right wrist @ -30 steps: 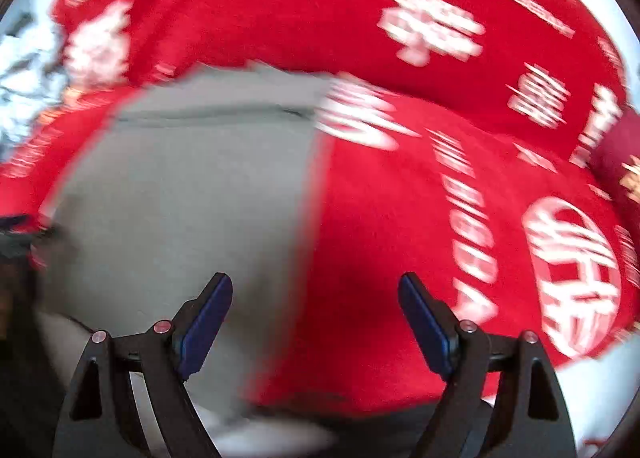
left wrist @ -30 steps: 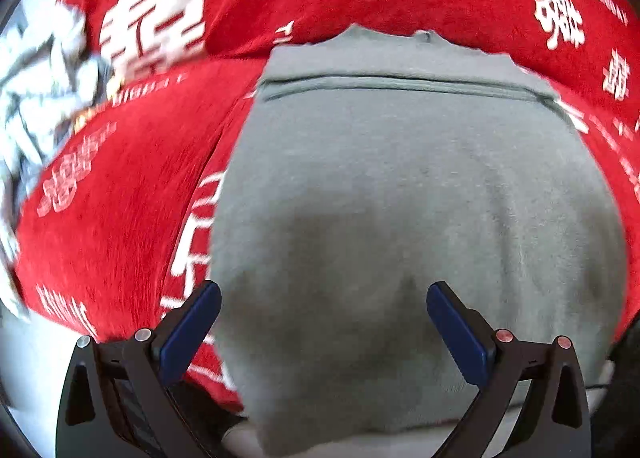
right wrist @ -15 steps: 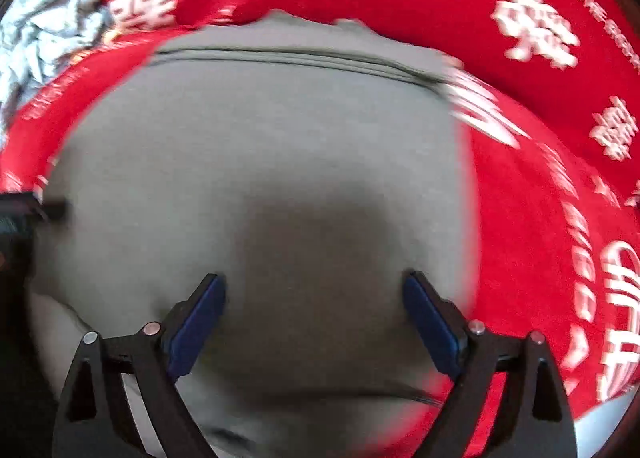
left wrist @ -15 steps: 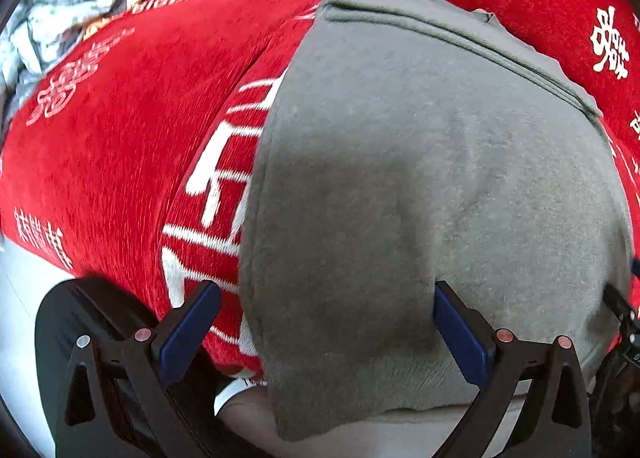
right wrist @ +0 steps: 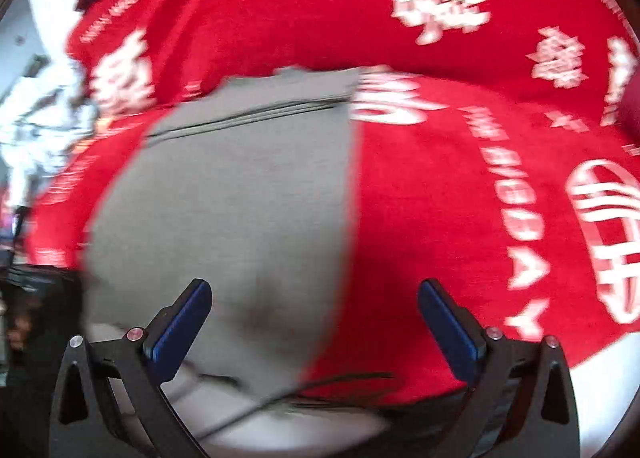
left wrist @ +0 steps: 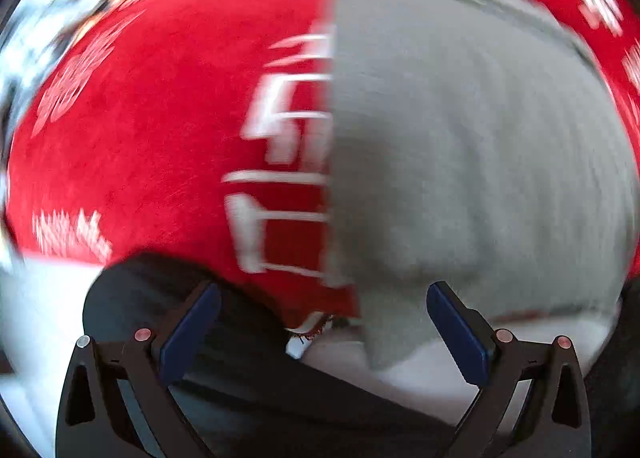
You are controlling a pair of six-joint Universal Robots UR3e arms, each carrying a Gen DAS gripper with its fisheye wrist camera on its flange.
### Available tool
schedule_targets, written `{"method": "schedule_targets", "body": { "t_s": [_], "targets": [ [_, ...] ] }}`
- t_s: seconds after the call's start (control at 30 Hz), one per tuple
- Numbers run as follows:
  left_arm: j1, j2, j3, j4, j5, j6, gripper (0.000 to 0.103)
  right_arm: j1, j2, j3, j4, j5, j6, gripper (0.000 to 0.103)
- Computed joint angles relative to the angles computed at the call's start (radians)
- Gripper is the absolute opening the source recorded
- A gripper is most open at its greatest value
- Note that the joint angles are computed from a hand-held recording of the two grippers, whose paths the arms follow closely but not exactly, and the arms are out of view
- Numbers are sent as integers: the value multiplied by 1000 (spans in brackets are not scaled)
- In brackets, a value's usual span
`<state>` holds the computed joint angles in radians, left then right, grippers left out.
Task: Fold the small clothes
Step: 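Grasp the sweater hem with both grippers and lift it toward the collar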
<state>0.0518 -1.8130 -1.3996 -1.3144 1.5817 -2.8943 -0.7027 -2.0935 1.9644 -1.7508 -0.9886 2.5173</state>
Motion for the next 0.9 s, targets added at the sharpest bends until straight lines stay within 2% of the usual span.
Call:
{"method": "schedule_targets", "body": {
  "t_s": [0.1,0.17,0.27,0.33,0.43,0.5,0.57,0.63,0.67,0.73,0.83,0.87,0.9],
  "targets": [
    [-94,-17,9,-38,3,101,103,42,30,8,70,9,-33,103],
    [-129,-53,38,-88,3,115,103,46,54,7,108,-8,-52,103],
    [-150,-98,76,-122,16,92,103,-43,77,-38,237,50,-110,97],
    [-131,-118,102,-152,-21,76,103,-102,66,-48,287,82,-152,92],
    [-84,-141,131,-192,-90,47,103,-123,53,-20,249,125,-128,92],
    [-49,-159,164,-229,-110,44,103,-67,114,-34,223,77,-93,92],
    [-23,-137,134,-222,-114,54,103,43,208,-49,201,-45,-19,91],
    [1,-124,122,-213,-124,73,103,91,276,-69,235,-76,-15,76],
    [5,-115,116,-201,-134,77,101,104,308,-82,243,-84,-13,73],
    [3,-118,121,-204,-134,79,81,132,337,-91,227,-106,12,66],
    [8,-182,218,-277,-108,77,59,151,372,-89,212,-111,34,57],
    [9,-187,219,-279,-101,65,55,159,386,-93,208,-113,41,56],
    [16,-163,177,-266,-102,65,49,169,393,-94,203,-116,47,48]
  ]
}}
